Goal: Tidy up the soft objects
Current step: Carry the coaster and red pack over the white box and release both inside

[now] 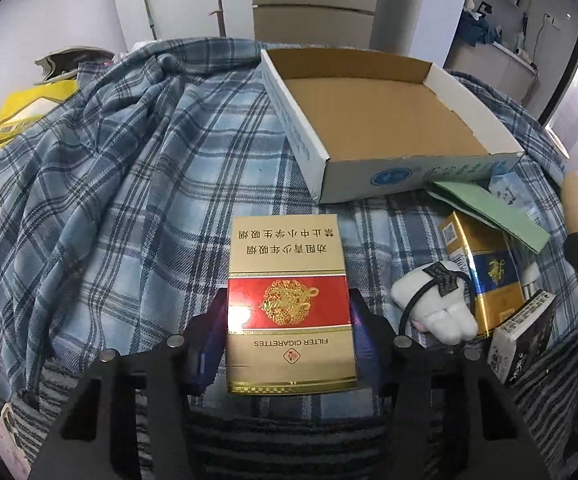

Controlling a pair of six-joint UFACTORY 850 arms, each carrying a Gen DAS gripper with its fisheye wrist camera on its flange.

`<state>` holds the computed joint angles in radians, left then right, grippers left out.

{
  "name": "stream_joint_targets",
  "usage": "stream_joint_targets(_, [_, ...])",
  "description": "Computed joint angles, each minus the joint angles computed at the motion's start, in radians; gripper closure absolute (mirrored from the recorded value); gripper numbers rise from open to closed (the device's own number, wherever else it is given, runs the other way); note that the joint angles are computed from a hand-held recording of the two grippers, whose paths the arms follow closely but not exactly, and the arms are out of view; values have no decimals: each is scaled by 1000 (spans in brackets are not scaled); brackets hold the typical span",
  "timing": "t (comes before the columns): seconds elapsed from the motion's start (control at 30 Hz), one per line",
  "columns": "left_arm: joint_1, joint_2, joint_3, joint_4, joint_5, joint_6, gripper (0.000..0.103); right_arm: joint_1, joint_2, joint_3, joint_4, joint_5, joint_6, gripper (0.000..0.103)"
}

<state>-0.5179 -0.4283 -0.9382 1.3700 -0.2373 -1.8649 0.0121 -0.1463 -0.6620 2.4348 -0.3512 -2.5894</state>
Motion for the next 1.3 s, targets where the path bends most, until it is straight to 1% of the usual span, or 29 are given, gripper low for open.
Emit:
stream_joint_targets(0.03, [-2,6,8,51,0,-48,45,3,-2,-1,4,2,-7,32])
stream_joint_targets(0.1, [-13,30,35,209,-21,-201,45,6,-5,2,26,1,-32,32])
stream_joint_targets(0.13, [-24,51,57,306,-48,-290,45,5,-5,3,24,-2,-32,32])
stream_joint_targets(0.2, [-44,86,93,417,-101,-387,45,-1,-6,4,5,-13,-14,32])
stream_joint_targets(0.27, [-64,127,131,480,-142,-447,45,-7,1,9,10,-26,-15,32])
stream_joint_targets(0.33, [-76,171,168,542,-167,-503,45,-10,15,19,32,-39,-40,32])
stream_joint_targets(0.43, [-103,245,214,594,-226,-541,45,-15,56,39,51,-45,-71,32])
stream_joint_targets(0.53, [-121,305,235,649,-264,-582,45,-34,124,61,11,-57,-31,32])
stream_joint_targets(0.6, [-140,338,237,674,-305,-586,45,-50,177,72,-21,-70,11,32])
stream_joint_targets(0.63, [-151,360,238,700,-337,-602,45,-55,204,74,-21,-75,17,32])
stream_joint_targets(0.77, [-170,399,207,751,-410,-631,45,-62,299,60,40,-93,-5,32])
stream_joint_targets(0.83, [-175,411,193,801,-441,-668,45,-57,329,43,71,-102,-17,32])
stream_joint_targets(0.87, [-176,412,183,814,-459,-675,45,-50,343,35,117,-110,-47,32])
stream_joint_targets(0.97, [-173,403,152,865,-501,-715,45,-29,353,3,188,-118,-99,32])
stream_joint_targets(1.03, [-171,394,134,877,-513,-717,45,-20,340,-18,232,-129,-114,32])
stream_joint_targets(1.1, [-167,381,116,910,-526,-741,45,-16,318,-39,237,-146,-93,32])
stream_joint_targets(1.17, [-163,364,99,945,-557,-773,45,-9,296,-59,277,-164,-113,32])
stream_joint_targets(1.27, [-155,345,94,1016,-603,-832,45,17,279,-70,447,-197,-256,32])
stream_joint_targets(1.3, [-153,341,98,1036,-614,-853,45,22,275,-70,461,-216,-262,32])
